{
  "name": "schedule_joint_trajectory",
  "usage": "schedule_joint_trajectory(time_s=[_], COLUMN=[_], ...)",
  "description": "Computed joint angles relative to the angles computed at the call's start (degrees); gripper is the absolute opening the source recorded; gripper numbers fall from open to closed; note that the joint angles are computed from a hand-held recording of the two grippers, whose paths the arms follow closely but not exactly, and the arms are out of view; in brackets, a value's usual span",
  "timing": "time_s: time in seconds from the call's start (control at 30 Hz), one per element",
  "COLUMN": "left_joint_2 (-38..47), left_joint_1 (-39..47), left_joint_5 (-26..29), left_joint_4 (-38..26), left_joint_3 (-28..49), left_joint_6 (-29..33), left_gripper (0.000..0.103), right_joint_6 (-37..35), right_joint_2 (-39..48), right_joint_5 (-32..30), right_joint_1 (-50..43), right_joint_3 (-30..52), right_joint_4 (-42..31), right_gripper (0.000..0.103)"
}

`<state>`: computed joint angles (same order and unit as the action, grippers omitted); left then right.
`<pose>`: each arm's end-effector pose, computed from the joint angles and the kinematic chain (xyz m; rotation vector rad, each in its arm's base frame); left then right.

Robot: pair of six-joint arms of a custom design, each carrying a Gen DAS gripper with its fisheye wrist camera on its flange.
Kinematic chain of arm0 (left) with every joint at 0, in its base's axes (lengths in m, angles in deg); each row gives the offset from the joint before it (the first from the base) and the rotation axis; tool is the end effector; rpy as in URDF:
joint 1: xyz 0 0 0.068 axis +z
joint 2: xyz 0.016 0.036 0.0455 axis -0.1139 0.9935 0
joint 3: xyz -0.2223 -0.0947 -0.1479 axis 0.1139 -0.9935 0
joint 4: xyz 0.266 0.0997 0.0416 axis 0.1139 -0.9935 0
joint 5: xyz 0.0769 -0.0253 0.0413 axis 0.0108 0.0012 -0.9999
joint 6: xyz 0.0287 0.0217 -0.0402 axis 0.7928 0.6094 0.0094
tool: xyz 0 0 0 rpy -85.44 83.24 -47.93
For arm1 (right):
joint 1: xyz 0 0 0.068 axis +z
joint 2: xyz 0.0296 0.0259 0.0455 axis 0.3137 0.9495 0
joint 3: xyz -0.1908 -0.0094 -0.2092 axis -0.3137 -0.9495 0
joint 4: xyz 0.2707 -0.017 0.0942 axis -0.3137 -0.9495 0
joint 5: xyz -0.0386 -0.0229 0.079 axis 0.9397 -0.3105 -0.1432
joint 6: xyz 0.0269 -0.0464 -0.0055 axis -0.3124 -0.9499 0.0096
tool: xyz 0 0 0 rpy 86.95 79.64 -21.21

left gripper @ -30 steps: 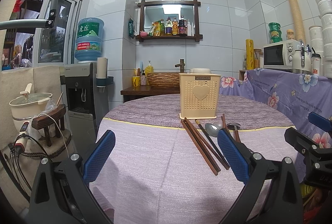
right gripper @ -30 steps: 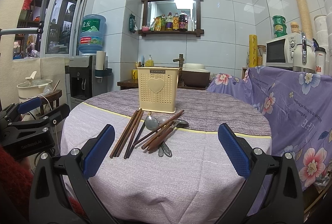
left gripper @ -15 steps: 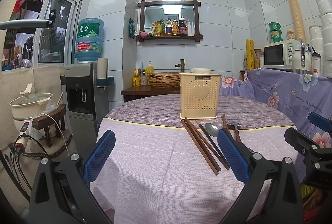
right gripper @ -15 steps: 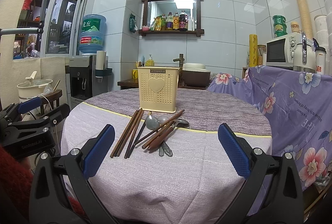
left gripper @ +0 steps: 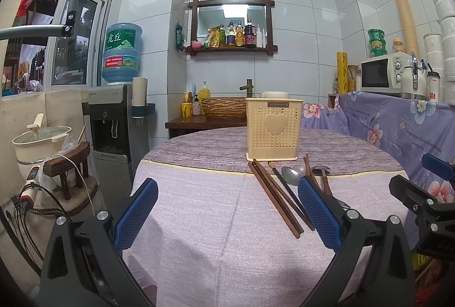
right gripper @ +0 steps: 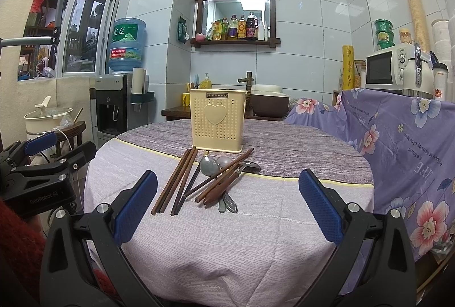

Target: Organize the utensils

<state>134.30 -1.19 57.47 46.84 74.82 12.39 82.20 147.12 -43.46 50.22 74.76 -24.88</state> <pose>0.3552 0.0173 0.1442 0.3397 1.7329 -0.2675 0.2855 0.1478 0.1381 0.2242 1.7471 -0.1981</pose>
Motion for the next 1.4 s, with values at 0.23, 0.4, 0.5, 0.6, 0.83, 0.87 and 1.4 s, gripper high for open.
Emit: schedule_joint_trajectory(time_s=[0.23,0.4,0.5,0.6,0.83,0.87,1.4], left_joint_2=[1.67,4.49,6.44,8.28,15.57,17.94,31.81], left_joint_1=[0.18,0.07,0.1,-0.88,-3.9,-4.2,-11.47], left_joint_5=[0.69,1.15,1.66,1.09,-2.78,-2.36,-5.89], left_joint_4=[-6.53,-15.97,-21.9,-30.01,-52.0,-58.24,-83.12], left_joint_3=[3.85,10.49,15.27,21.1,39.25,44.51,68.98], left_joint_6=[1.75,2.25,3.28,8.32,16.23,16.36,15.69], left_gripper=[0.098,0.098,0.098,0.098,0.074,0.068,0.04], right_joint_6=[7.45,10.98,10.54,11.71,16.62,16.49,10.63], right_joint_2=[-0.47,-0.45,0.83,3.08,7.02,7.33,13.19], right_joint_5=[-4.21,-12.3,-13.57,-16.92,-28.27,-28.65,-28.46], right_joint_1=[-6.42,-12.37,-14.25,-17.27,-24.01,-24.42,-23.82], right_joint_3=[3.25,5.19,8.61,14.38,23.24,24.13,35.98], right_joint_4=[-12.91,-18.54,-23.85,-32.85,-41.84,-42.2,-47.82], right_gripper=[0.098,0.098,0.098,0.098,0.098,0.098,0.098])
